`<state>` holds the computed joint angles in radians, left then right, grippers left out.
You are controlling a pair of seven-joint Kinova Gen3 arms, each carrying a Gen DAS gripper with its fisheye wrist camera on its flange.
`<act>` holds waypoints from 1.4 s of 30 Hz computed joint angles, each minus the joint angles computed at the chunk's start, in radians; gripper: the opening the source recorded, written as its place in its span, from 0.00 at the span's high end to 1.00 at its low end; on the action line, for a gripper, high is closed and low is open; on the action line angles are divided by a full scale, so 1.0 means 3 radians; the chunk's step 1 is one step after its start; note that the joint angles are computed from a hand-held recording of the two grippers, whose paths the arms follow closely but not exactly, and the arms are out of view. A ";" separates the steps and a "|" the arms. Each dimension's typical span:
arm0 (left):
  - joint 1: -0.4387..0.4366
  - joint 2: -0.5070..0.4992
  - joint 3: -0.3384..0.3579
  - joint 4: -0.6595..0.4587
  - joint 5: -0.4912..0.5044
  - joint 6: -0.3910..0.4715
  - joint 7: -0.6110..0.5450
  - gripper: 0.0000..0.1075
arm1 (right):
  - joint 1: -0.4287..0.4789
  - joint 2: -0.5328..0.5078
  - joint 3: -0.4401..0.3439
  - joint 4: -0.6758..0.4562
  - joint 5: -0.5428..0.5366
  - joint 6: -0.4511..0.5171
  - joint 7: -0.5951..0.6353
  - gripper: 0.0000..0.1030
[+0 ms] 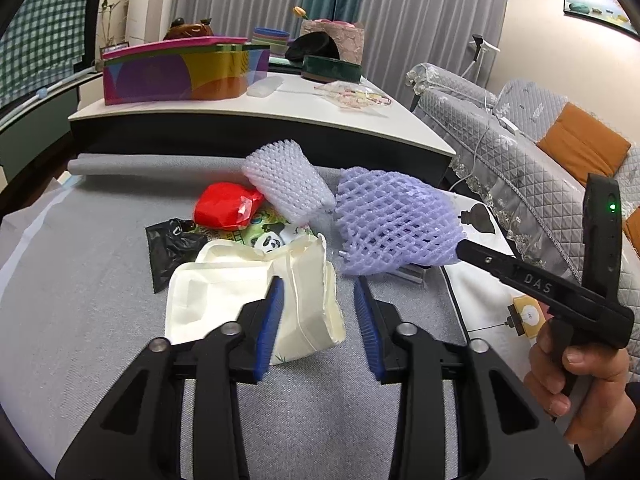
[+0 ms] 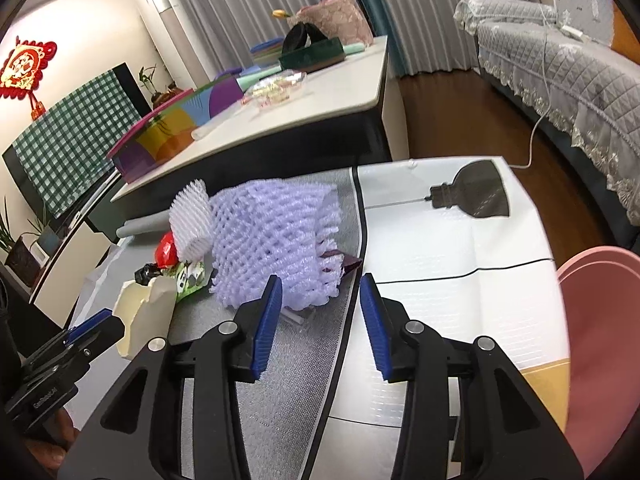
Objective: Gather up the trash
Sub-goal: 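Grasp the white paper bag with the left tool while the right tool grasps the lavender foam net, then carry the white paper bag and lavender net with both tools over the pink bucket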
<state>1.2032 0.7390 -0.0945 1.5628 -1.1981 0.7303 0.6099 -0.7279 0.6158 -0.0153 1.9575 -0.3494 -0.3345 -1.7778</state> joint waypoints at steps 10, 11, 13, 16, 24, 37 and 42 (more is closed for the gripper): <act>-0.0028 -0.0006 0.0033 -0.0057 0.0145 0.0044 -0.0220 0.94 | 0.0034 0.0074 -0.0057 -0.0116 0.0152 0.0047 -0.0020 0.73; -0.0021 -0.0004 0.0036 -0.0076 0.0171 0.0081 -0.0255 0.95 | 0.0030 0.0071 -0.0057 -0.0113 0.0161 0.0037 -0.0011 0.79; -0.0008 -0.0005 0.0031 -0.0097 0.0198 0.0116 -0.0281 0.96 | 0.0007 0.0046 -0.0059 -0.0084 0.0185 -0.0013 0.0022 0.86; 0.0020 -0.0016 0.0020 -0.0105 0.0204 0.0162 -0.0297 0.97 | -0.0057 -0.0014 -0.0039 -0.0004 0.0161 -0.0122 0.0103 0.88; 0.0093 -0.0047 0.0031 -0.0107 0.0121 0.0327 -0.0244 0.98 | -0.0152 -0.0262 -0.0085 0.0332 -0.0037 -0.0516 0.0344 0.90; 0.0215 -0.0092 0.0181 -0.0137 -0.0106 0.0664 -0.0123 0.99 | -0.0355 -0.0691 -0.0162 0.0799 -0.0761 -0.0883 0.0942 0.90; 0.0249 -0.0061 0.0232 -0.0220 -0.0157 0.0759 -0.0166 0.99 | -0.0367 -0.0837 -0.0236 0.0979 -0.1018 -0.1007 0.1102 0.90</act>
